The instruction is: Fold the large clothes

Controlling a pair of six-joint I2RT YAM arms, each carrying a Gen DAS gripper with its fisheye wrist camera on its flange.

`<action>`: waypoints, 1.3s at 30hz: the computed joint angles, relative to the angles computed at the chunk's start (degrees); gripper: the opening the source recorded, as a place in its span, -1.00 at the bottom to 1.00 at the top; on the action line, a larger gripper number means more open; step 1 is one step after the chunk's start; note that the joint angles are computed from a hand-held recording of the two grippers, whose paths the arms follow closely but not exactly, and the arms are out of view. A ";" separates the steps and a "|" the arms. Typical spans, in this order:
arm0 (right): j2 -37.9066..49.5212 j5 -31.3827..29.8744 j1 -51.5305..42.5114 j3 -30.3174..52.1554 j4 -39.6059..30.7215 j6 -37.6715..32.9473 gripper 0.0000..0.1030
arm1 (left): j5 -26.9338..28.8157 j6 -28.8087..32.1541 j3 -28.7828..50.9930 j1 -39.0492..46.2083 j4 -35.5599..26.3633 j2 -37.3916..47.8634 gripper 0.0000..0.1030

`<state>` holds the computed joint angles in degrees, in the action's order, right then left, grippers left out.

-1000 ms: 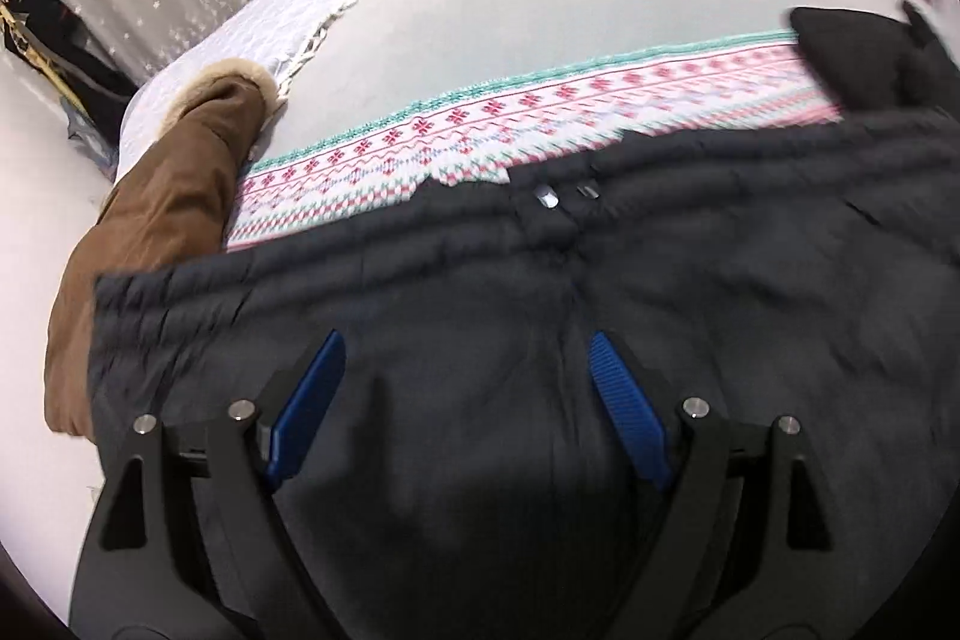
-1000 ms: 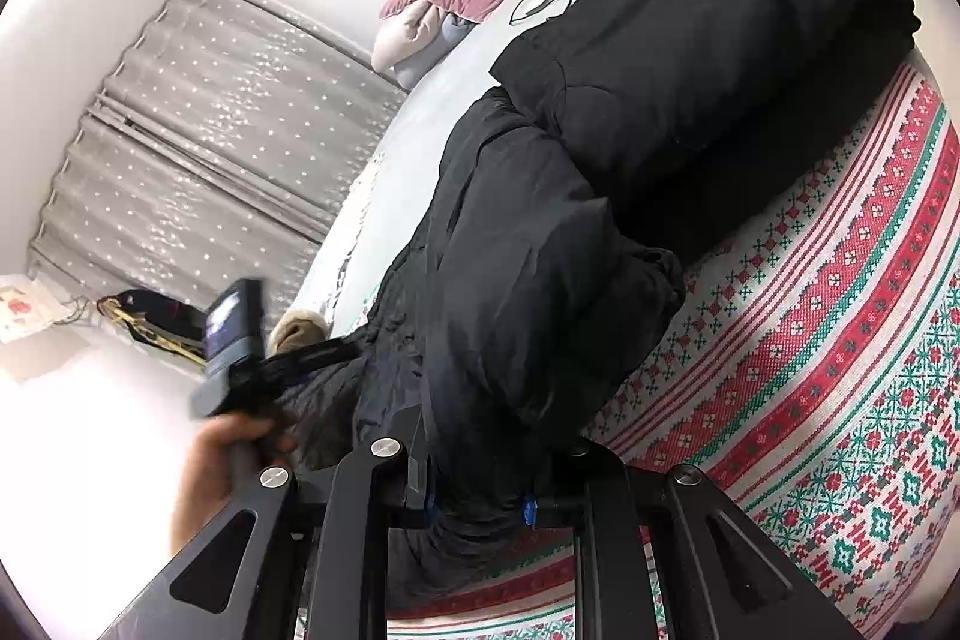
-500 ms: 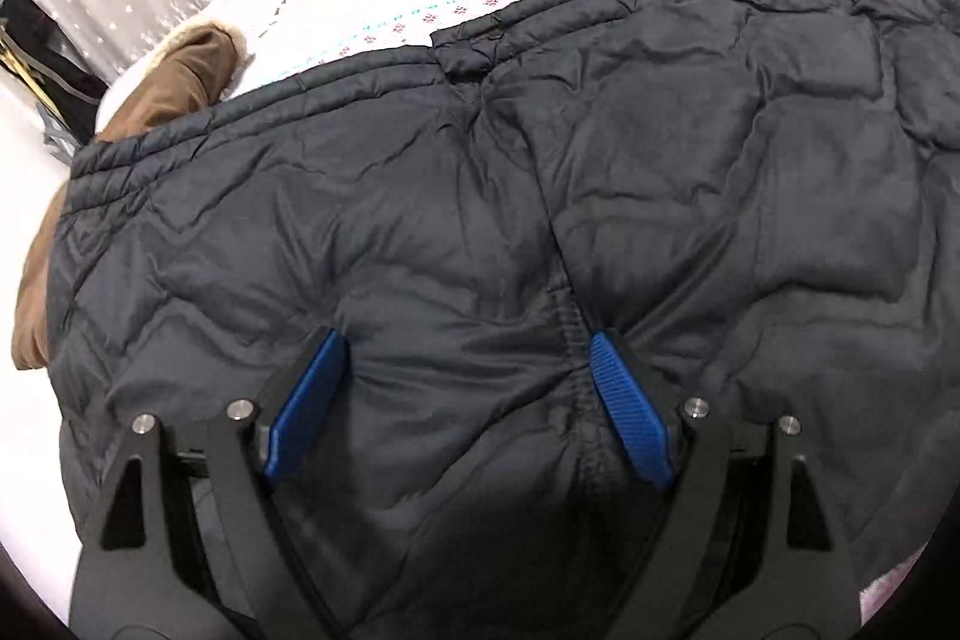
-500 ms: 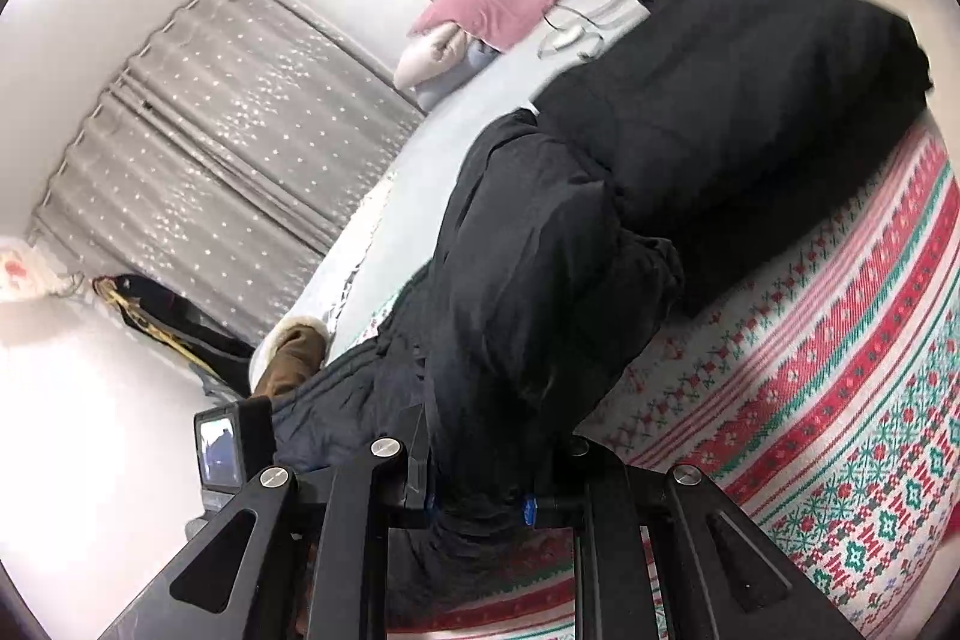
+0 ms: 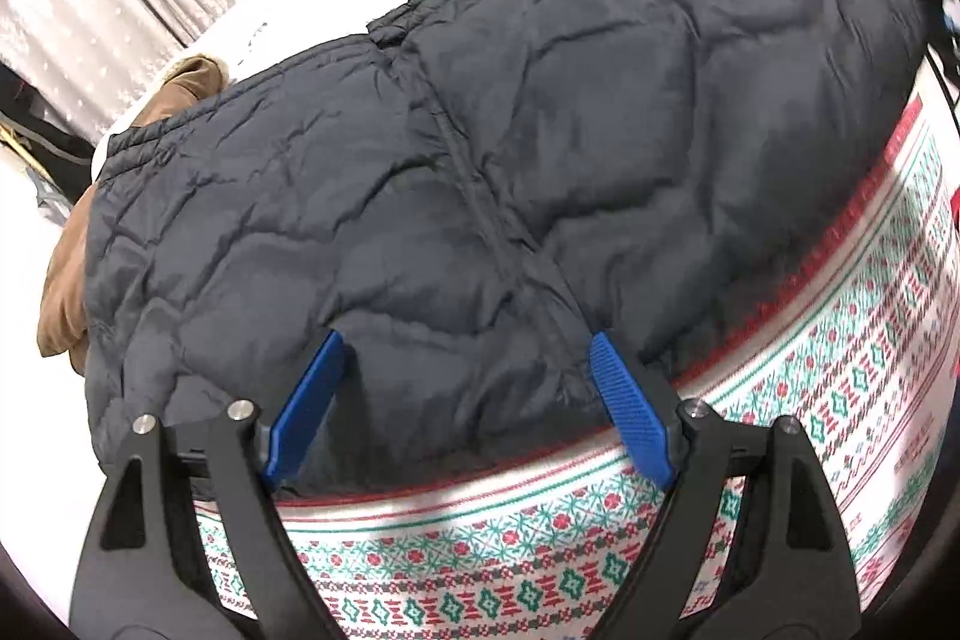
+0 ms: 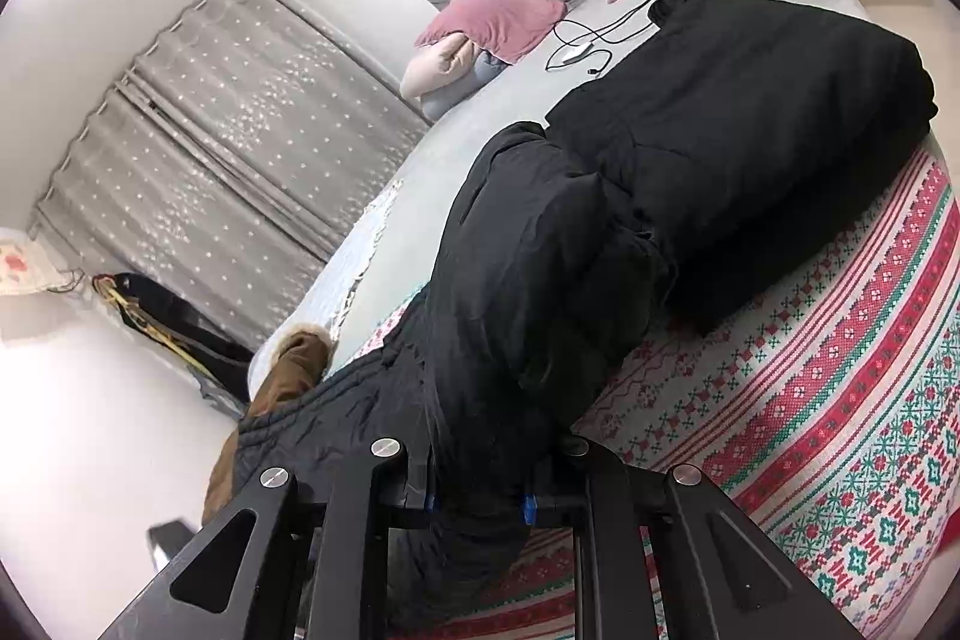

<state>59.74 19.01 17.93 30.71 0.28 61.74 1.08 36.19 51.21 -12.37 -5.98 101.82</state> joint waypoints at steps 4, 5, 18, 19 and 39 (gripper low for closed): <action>0.89 1.15 1.50 1.04 -0.49 0.46 -0.64 | 0.01 -1.26 1.24 0.08 0.15 3.06 0.65; 1.28 1.77 1.99 1.38 -0.72 0.51 -0.64 | -0.04 -1.03 1.21 0.05 0.39 3.15 0.64; -3.80 4.38 0.56 3.03 -7.04 -3.16 -0.71 | 16.88 -1.38 14.19 16.43 -17.77 -0.60 0.64; -4.54 4.34 0.24 3.13 -7.87 -3.53 -0.71 | 18.08 -1.88 16.29 18.60 -19.34 0.25 0.64; -6.19 18.19 5.51 8.72 -16.90 -8.14 -0.72 | 19.21 -10.68 27.49 28.17 -24.97 13.04 0.53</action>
<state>53.55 37.20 23.44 39.43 -16.62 53.60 20.28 25.51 78.70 15.80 -30.95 114.85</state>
